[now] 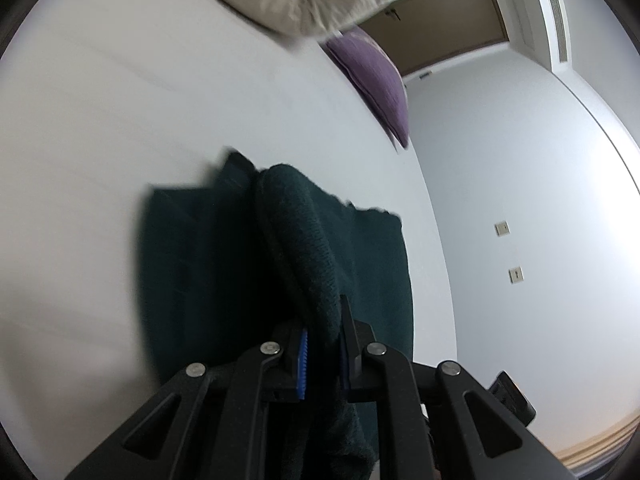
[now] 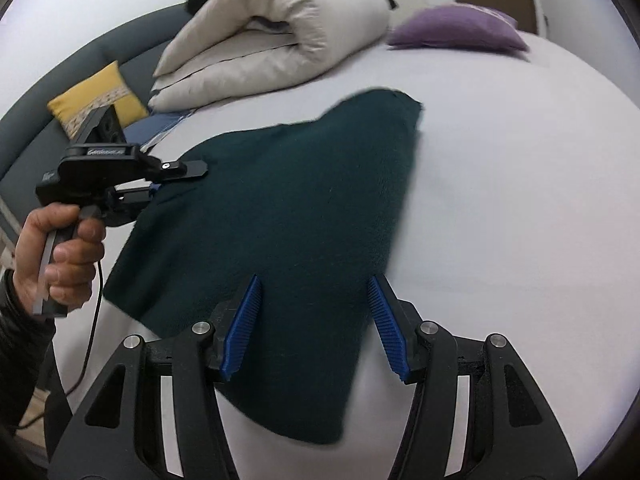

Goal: Fold small clothes
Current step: 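Release the sweater with the right tool and press the fold with the left tool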

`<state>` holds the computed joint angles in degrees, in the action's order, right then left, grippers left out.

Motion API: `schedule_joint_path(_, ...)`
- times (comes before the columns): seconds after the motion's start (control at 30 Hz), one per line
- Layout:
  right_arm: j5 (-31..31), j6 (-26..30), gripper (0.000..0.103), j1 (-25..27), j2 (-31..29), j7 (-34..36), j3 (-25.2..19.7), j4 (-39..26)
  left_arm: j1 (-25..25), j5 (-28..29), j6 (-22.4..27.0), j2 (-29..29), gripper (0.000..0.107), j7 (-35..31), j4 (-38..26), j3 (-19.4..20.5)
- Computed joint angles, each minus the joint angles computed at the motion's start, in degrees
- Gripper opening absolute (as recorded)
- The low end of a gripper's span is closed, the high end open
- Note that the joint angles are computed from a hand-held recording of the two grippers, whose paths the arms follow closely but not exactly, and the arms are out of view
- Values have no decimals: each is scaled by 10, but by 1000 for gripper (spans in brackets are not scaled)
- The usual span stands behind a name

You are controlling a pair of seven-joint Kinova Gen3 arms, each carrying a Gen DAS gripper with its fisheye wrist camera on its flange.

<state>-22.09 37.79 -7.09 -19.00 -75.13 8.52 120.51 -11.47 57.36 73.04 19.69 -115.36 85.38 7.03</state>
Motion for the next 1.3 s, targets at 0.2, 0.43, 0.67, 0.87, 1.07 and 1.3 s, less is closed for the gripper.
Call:
schedule_joint_path(0.2, 64, -3, 55, 8, 13, -55, -74, -16, -31, -6, 26, 17, 13, -1, -15, -9)
schedule_joint_path(0.43, 113, -6, 55, -1, 9, -112, -95, -8, -12, -15, -20, 27, 15, 4, 15, -4)
schedule_joint_path(0.67, 107, 0, 55, 11, 5, -130, -112, -10, -12, -1, -67, -3, 24, 8, 56, -12)
schedule_joint_path(0.87, -33, -4, 54, -91, -38, -76, 47, -1, 18, -32, -137, -127, 24, -60, 102, -39)
schedule_joint_path(1.07, -173, 27, 53, -206, -15, 29, 198, -1, 88, -99, -187, -178, 24, -102, 140, -31)
schedule_joint_path(1.3, -308, 121, 24, -204, 56, 191, 346, 47, 33, -17, -170, -126, 3, -152, 191, -27)
